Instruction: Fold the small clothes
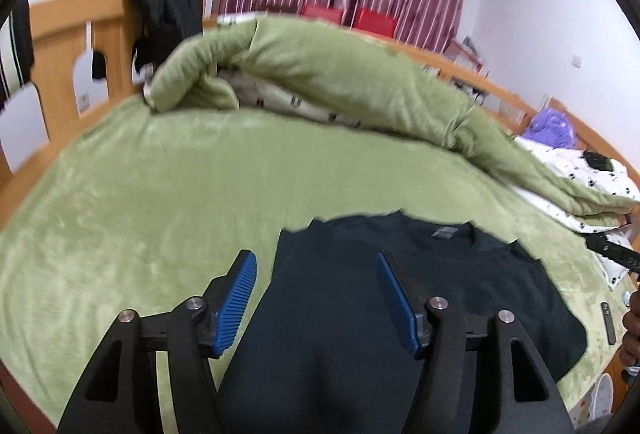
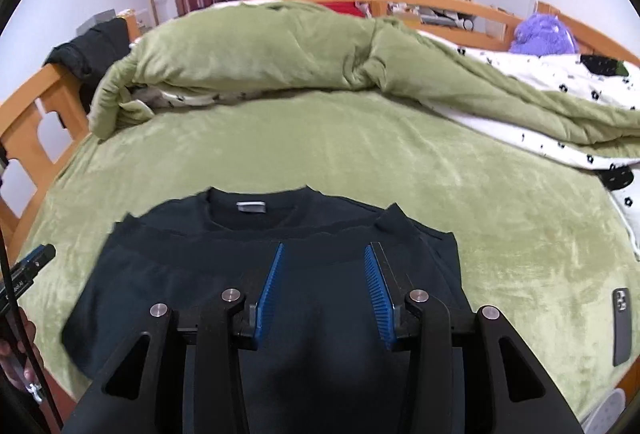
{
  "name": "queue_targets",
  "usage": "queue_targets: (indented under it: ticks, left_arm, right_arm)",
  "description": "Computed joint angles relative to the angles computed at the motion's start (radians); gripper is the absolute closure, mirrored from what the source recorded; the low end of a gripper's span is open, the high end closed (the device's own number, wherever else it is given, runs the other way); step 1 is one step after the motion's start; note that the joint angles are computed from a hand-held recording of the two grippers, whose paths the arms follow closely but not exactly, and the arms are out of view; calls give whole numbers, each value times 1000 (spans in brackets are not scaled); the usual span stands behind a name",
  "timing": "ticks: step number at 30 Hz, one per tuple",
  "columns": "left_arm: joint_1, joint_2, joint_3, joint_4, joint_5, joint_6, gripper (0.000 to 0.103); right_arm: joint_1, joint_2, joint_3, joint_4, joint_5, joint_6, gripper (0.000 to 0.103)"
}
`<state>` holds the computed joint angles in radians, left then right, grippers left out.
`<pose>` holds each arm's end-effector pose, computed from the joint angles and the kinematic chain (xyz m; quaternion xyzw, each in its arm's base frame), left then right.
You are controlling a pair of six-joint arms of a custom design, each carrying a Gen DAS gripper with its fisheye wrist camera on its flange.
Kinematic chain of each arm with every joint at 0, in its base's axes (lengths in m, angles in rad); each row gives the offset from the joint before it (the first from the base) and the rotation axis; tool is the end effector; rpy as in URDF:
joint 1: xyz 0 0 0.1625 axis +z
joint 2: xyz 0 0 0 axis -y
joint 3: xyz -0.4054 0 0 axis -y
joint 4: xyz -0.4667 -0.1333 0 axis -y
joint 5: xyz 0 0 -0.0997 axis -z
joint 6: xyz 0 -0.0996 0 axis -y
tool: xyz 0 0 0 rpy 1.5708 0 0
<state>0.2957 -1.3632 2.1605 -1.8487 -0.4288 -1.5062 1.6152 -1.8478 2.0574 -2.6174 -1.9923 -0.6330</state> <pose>-0.3897 -0.3528 0.1398 0.0441 0.8237 -0.4752 0.3061 0.1138 -0.4753 0.4685 0.2167 -0.8710 0.3249 0.2982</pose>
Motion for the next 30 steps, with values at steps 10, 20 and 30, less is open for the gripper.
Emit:
queue_targets:
  ticks: [10,20,30]
  left_arm:
    - [-141,35,-121,413,-9,-280,26]
    - [-148,4,-21,264,-79,-260,26]
    - [-108,-60,82,110,-106,-220,26]
  right_arm:
    - [62,-165,71,88,-1,31,57]
    - [45,-213,171,44,15,67,52]
    - [-20,-106,288,-137,11,15,52]
